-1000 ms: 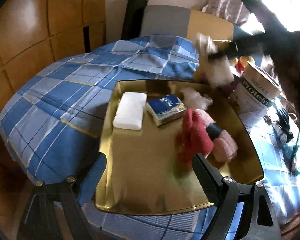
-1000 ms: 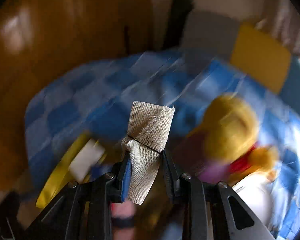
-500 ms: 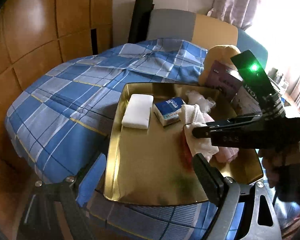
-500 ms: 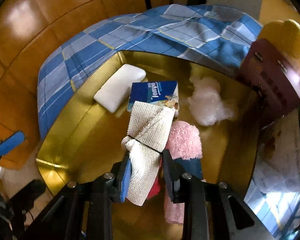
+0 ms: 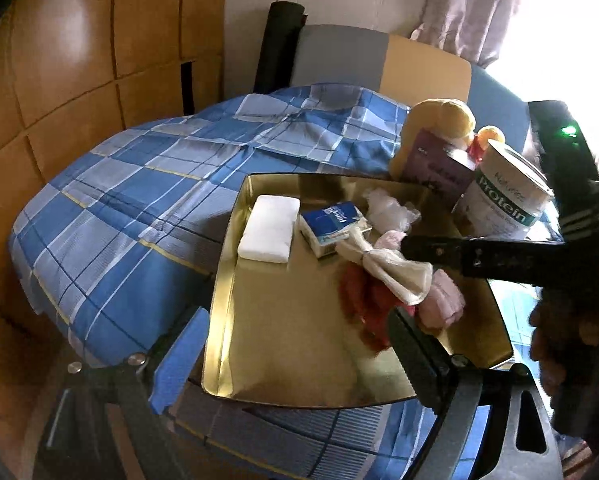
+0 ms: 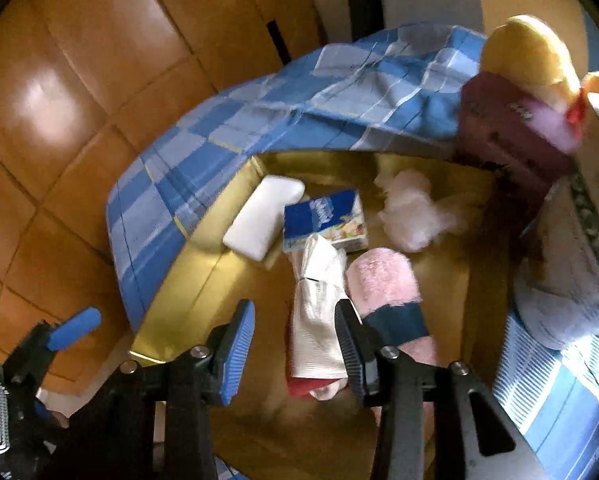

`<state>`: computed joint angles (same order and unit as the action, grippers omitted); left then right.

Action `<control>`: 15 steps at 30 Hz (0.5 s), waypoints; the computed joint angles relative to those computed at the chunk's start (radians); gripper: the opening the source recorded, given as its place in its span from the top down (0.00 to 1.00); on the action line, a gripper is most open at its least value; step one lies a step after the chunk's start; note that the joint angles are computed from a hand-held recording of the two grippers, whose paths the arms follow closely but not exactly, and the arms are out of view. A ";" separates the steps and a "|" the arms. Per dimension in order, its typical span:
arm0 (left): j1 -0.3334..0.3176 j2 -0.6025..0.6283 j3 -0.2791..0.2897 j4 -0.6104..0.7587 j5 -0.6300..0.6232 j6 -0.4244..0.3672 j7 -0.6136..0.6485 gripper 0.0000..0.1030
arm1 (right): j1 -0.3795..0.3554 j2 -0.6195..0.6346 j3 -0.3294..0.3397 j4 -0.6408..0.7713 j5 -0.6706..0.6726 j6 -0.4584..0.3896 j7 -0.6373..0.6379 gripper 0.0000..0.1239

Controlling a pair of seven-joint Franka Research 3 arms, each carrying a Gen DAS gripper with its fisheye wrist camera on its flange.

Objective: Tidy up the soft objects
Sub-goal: 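Carry the beige mesh cloth into the gold tray and open the right tool, then move both tools back toward the teal plush toy and hair piece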

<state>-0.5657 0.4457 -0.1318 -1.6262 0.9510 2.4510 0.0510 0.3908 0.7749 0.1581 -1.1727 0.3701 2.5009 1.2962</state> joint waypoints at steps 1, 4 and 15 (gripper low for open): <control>-0.001 0.001 0.000 0.002 0.004 0.003 0.001 0.12 | -0.006 -0.026 0.000 -0.042 0.008 0.029 -0.005 0.66; -0.006 0.009 -0.003 0.017 0.003 0.001 0.017 0.12 | -0.018 -0.105 -0.010 -0.170 0.015 0.117 -0.013 0.66; -0.040 0.074 -0.004 0.116 -0.033 -0.010 0.141 0.12 | -0.132 -0.342 -0.006 -0.547 0.137 0.335 -0.093 0.47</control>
